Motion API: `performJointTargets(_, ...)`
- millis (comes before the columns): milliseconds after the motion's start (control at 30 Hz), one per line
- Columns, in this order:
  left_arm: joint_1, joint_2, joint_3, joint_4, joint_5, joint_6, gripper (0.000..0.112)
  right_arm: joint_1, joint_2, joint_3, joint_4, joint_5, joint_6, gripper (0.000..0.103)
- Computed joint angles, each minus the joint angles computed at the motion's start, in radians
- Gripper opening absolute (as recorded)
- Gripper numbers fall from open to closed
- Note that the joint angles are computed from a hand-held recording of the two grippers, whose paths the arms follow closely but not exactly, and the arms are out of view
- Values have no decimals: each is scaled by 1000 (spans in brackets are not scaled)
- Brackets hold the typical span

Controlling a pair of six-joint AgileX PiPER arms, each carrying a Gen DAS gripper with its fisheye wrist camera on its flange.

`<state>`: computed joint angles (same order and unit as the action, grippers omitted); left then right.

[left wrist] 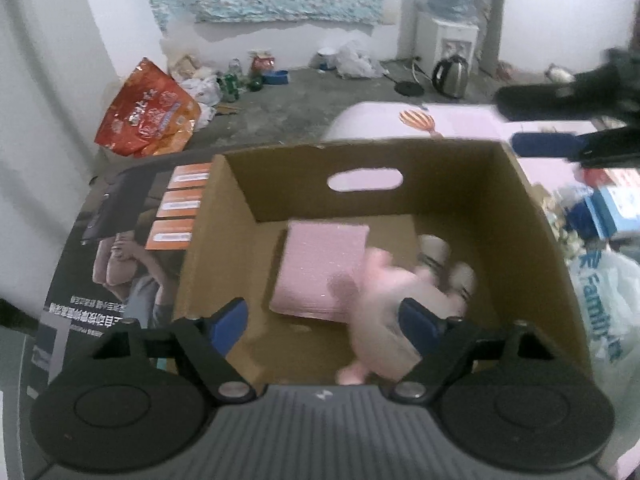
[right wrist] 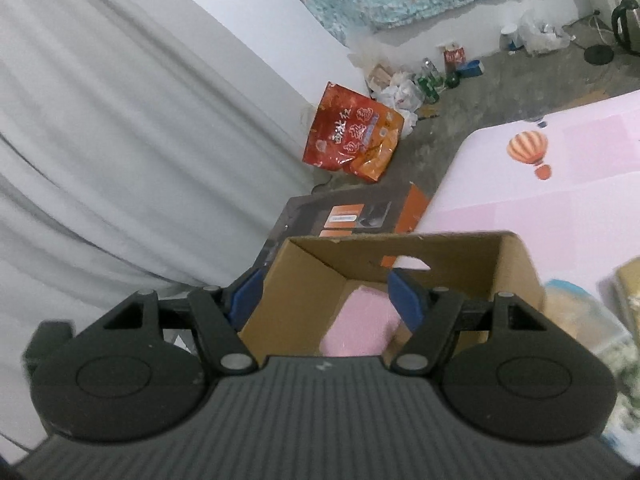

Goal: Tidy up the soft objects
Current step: 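Release the pink pad from the left tool while the right tool drops the bunny into the box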

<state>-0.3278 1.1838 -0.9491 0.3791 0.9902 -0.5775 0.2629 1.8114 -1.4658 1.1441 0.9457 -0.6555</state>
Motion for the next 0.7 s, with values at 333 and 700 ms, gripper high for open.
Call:
performJointTargets(333, 84, 85, 19, -242, -75, 195, 75, -100, -191, 231, 40, 110, -95, 69)
performJointTargets(700, 150, 307, -93, -360, -105, 291, 89, -213, -282, 415, 134, 210, -192, 70)
